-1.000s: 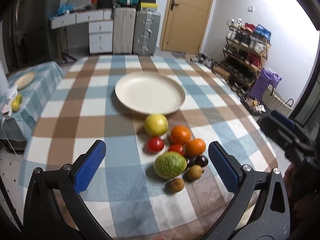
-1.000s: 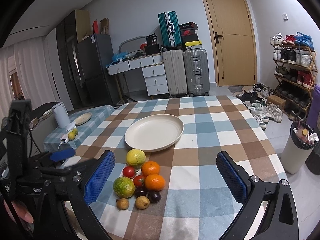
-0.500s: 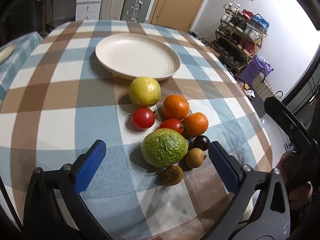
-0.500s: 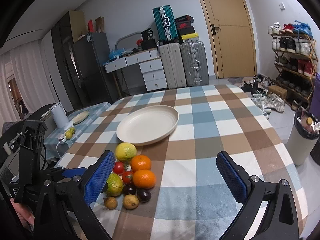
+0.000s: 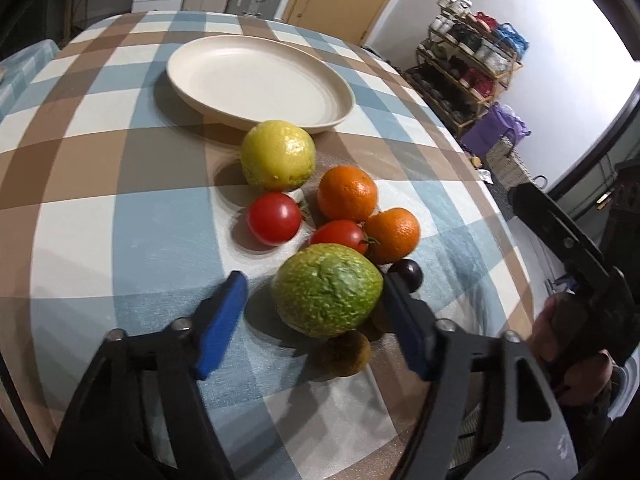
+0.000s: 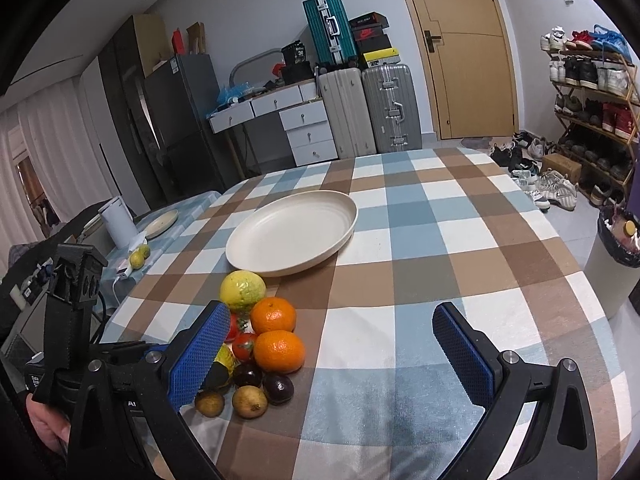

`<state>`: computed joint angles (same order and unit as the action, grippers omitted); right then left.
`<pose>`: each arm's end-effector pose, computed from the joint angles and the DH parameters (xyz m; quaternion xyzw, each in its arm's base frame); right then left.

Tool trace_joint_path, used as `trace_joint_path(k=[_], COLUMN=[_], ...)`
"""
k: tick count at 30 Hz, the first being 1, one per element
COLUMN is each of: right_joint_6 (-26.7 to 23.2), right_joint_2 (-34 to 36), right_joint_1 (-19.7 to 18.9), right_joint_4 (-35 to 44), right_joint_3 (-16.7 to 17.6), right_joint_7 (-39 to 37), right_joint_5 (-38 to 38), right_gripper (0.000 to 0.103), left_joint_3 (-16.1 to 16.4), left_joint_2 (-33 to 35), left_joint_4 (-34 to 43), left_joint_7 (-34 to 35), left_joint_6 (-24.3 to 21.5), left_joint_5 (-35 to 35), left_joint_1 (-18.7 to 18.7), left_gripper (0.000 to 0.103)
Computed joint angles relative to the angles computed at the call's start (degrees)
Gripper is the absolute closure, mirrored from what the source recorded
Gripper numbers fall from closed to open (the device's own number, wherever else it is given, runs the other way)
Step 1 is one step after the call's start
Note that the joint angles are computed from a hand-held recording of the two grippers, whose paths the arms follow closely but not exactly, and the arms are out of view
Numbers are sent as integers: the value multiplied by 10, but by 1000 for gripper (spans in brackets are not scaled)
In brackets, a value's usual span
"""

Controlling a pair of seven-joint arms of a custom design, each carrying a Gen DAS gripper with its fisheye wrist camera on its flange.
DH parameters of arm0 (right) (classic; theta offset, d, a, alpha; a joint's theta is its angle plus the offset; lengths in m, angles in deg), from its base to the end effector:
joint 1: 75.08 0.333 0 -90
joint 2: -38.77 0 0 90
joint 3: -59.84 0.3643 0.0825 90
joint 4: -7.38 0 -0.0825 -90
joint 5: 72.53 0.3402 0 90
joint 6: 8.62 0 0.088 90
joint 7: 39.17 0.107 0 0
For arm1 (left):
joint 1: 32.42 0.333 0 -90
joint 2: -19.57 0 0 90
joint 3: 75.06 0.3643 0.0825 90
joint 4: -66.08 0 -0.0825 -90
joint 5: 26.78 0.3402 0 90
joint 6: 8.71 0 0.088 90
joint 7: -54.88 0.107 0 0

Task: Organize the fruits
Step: 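Lower the left gripper onto the green speckled fruit and close it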

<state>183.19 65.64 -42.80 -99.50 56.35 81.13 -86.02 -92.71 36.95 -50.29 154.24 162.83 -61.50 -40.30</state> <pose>0.5765 0.3546 0.4607 -0.6922 0.5363 -0.1717 0.4514 0.5799 -0.2115 0.4447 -0.6644 0.6593 -0.3498 0.0406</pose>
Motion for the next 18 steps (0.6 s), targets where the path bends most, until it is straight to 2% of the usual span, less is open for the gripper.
trace_joint_path(k=[2, 4, 7, 9, 13, 17, 18], right_joint_6=[-4, -12, -20, -26, -33, -41, -44], right_joint_2=[4, 9, 14, 18, 20, 23, 23], right_joint_1=[-2, -10, -15, -21, -14, -27, -20], right_joint_4=[5, 13, 20, 28, 32, 40, 44], right_joint_3=[3, 11, 17, 24, 16, 33, 25], right_joint_7=[-1, -2, 1, 1, 9, 13, 15], right_joint_5=[-1, -3, -6, -10, -12, -17, -18], right_gripper=[0, 0, 0, 0, 0, 0, 0], left_joint_3=[-34, -37, -75, -68, -64, -50, -52], left_joint_2=[4, 3, 8, 5, -2, -7, -9], left_joint_4=[5, 3, 10, 10, 8, 10, 8], left_joint_7=[47, 64, 129, 145, 193, 221, 236], left_joint_6=[1, 4, -1, -2, -6, -8, -7], left_joint_5=[-34, -47, -119, -140, -189, -225, -241], left_joint_1=[28, 29, 63, 57, 55, 47, 49], left_gripper=[51, 51, 51, 51, 51, 51, 51])
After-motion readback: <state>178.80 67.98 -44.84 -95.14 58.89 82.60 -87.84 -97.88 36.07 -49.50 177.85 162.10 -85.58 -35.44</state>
